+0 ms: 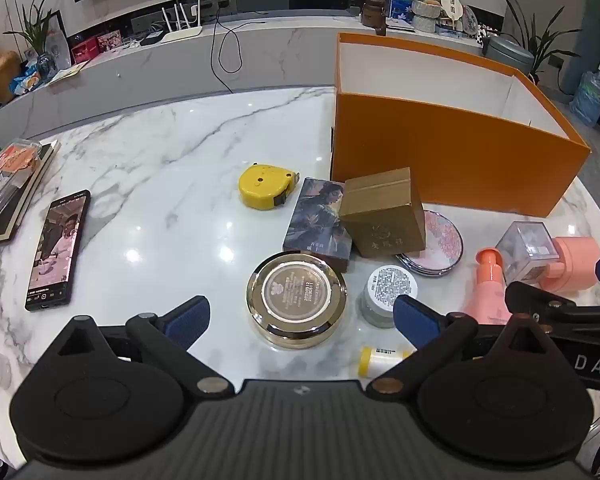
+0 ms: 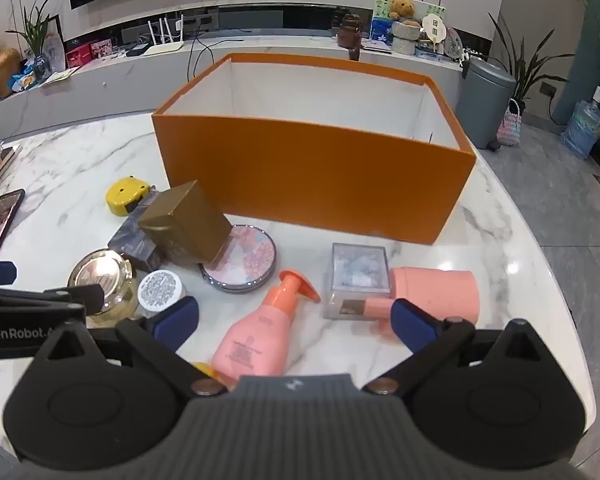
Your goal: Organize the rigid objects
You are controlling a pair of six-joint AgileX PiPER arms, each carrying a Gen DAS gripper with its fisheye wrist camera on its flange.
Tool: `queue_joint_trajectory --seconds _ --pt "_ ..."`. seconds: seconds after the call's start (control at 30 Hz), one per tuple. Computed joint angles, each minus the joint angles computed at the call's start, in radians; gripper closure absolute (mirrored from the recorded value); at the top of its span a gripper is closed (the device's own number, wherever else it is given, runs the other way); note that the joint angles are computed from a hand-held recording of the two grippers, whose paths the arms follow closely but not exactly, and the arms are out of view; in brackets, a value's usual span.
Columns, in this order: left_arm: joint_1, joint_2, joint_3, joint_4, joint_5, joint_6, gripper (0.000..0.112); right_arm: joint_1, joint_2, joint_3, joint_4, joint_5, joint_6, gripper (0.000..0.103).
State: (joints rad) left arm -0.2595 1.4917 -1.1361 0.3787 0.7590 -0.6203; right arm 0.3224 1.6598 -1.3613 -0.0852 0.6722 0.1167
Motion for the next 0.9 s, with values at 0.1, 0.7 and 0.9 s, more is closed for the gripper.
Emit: queue_joint_trajectory --seconds 0.1,0.7,0.9 --pt "0.006 -0.003 0.000 -0.007 0.002 0.014 0.009 0.003 0.001 0.003 -0.018 -0.005 0.009 0.003" --pt "-0.011 0.011 -0.013 0.015 0.008 -0.013 0.009 0.001 -0.001 0.001 -0.009 0.001 0.004 0.003" --pt "-0.010 0.010 -0.011 0.014 0.007 -0.012 0.009 0.001 0.000 0.000 -0.009 0.001 0.004 0.003"
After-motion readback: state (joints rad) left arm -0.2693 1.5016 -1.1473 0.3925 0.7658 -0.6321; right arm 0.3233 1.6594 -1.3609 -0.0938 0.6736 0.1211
